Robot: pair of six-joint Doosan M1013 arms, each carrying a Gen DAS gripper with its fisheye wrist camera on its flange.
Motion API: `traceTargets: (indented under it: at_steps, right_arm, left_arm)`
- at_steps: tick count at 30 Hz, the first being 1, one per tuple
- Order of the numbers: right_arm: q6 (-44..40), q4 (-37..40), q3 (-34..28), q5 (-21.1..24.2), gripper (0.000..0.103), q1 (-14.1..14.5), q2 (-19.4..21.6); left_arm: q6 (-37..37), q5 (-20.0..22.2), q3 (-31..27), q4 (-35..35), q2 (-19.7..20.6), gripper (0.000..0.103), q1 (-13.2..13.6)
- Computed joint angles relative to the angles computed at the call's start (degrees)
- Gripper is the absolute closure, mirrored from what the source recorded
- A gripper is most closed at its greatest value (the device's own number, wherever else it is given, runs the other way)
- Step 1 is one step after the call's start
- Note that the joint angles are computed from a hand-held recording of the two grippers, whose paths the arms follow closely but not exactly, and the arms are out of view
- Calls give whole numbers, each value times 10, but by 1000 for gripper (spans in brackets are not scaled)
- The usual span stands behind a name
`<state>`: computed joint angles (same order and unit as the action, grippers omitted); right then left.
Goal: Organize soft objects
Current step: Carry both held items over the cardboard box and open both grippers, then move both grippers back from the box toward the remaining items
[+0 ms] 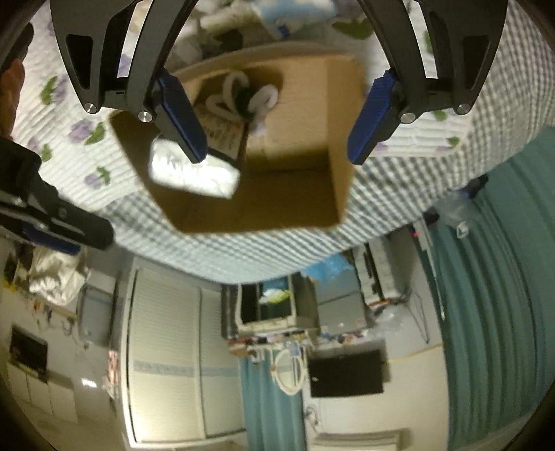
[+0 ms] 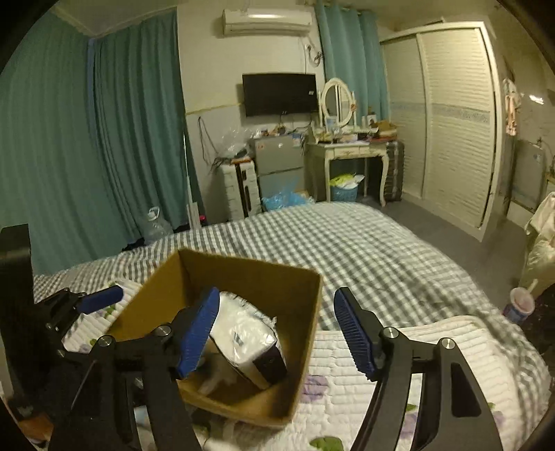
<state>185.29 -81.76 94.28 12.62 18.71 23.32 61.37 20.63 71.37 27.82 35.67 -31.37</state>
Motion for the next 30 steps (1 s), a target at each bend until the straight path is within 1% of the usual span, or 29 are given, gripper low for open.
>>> traceTargets:
  at_steps: [1, 2, 5, 6, 7, 8, 10, 11, 13, 15, 17, 18, 20, 21, 23, 26, 27, 28, 30]
  right_arm:
    - [-17, 13, 5, 12, 32, 5, -11]
    - [-18, 10, 10, 24, 32, 10, -22]
    - [-30, 18, 21, 65, 31, 29, -53]
    - [-18, 11, 26, 75, 27, 36, -65]
    - [-11, 10, 33, 84, 22, 44, -79]
    - [-6, 8, 38, 93, 20, 51, -89]
    - [4, -3, 50, 113, 17, 67, -107]
    - [-1, 1, 54, 122, 15, 75, -113]
    - [3, -12, 72, 134, 10, 90, -126]
    - [11, -24, 90, 137, 9, 98, -134]
    - [4, -14, 105, 135, 9, 104, -134]
    - [-1, -10, 112, 132, 9, 105, -132]
    - [-21, 7, 121, 128, 9, 105, -125]
    - [-48, 32, 119, 125, 9, 104, -117]
    - [-67, 50, 120, 114, 9, 101, -102]
    - [-105, 89, 113, 103, 9, 92, -75]
    - [-120, 103, 112, 98, 9, 89, -66]
    - [-142, 124, 109, 93, 9, 86, -57]
    - [-214, 189, 98, 90, 10, 80, -37]
  left_arm:
    - [-15, -9, 13, 16, -13, 19, 0]
    - [-33, -16, 25, 36, -25, 19, 0]
    - [-102, -35, 68, 117, -70, 19, -2]
    - [-118, -38, 78, 136, -81, 17, -3]
    - [-143, -43, 91, 163, -95, 14, -4]
    - [-166, -46, 101, 186, -105, 9, -5]
    - [-215, -56, 126, 234, -128, 9, -4]
    - [-223, -60, 138, 243, -139, 9, -4]
    - [-240, -66, 154, 260, -151, 9, -1]
    - [-273, -64, 173, 293, -161, 9, -1]
    - [-298, -68, 194, 313, -165, 9, 1]
    - [-301, -71, 202, 312, -165, 9, 2]
    - [-259, -71, 212, 269, -160, 9, 4]
    - [-248, -68, 215, 255, -154, 9, 6]
    - [-253, -62, 222, 257, -143, 9, 7]
    - [-193, -56, 219, 191, -116, 9, 13]
    - [-188, -54, 220, 184, -111, 9, 15]
    - [-185, -53, 220, 177, -103, 9, 17]
    - [-173, -54, 223, 161, -93, 9, 21]
